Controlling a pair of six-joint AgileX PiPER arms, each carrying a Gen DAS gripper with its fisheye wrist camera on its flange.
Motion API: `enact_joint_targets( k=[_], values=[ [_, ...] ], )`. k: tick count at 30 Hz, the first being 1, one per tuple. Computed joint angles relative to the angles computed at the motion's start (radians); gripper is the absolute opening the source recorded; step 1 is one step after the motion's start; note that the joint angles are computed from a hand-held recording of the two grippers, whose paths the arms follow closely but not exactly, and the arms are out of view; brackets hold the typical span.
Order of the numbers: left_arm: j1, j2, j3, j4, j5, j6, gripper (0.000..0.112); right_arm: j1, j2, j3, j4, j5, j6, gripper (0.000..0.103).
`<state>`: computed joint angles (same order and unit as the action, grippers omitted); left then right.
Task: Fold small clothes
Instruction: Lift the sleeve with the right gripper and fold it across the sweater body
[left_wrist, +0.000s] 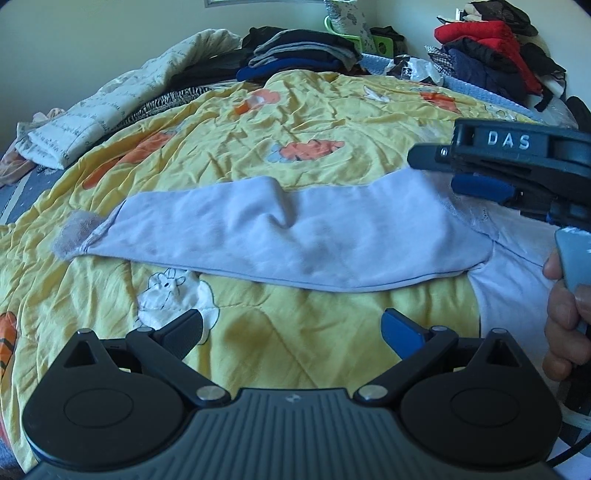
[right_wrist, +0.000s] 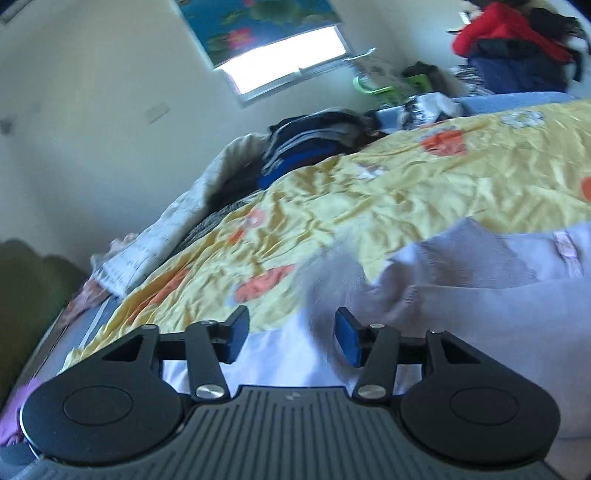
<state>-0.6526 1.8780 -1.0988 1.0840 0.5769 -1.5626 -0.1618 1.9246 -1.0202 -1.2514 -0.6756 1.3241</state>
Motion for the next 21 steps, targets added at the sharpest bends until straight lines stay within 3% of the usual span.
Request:
enact_joint_targets(
  k=[4, 7, 9, 10, 13, 17, 21],
  values=[
    [0.009, -0.010, 0.011, -0.008, -0.007, 0.004, 0.103, 0.012, 0.030, -0.070, -0.186, 0.073, 0.238, 0.059],
    [0.010, -0.011, 0.014, 0.008, 0.006, -0.009, 0.103, -0.016, 0.015, -0.016, -0.084, 0.027, 0.157, 0.060],
    [0.018, -0.011, 0.011, 0.000, 0.003, -0.005, 0.103, -0.027, -0.002, 0.016, -0.040, 0.004, 0.110, 0.065],
    [0.021, -0.011, 0.010, -0.004, 0.001, -0.005, 0.103, -0.024, -0.004, 0.018, -0.036, 0.016, 0.107, 0.072],
    [0.021, -0.011, 0.009, 0.000, 0.008, -0.006, 0.103, -0.004, -0.002, -0.021, -0.165, 0.110, 0.237, 0.069],
    [0.023, -0.003, 0.004, 0.005, 0.025, -0.005, 0.103, -0.034, -0.087, 0.067, -0.102, 0.055, 0.130, 0.069],
    [0.033, 0.000, 0.002, 0.005, 0.025, -0.011, 0.103, -0.015, -0.213, 0.178, -0.049, 0.162, -0.034, 0.069]
  ],
)
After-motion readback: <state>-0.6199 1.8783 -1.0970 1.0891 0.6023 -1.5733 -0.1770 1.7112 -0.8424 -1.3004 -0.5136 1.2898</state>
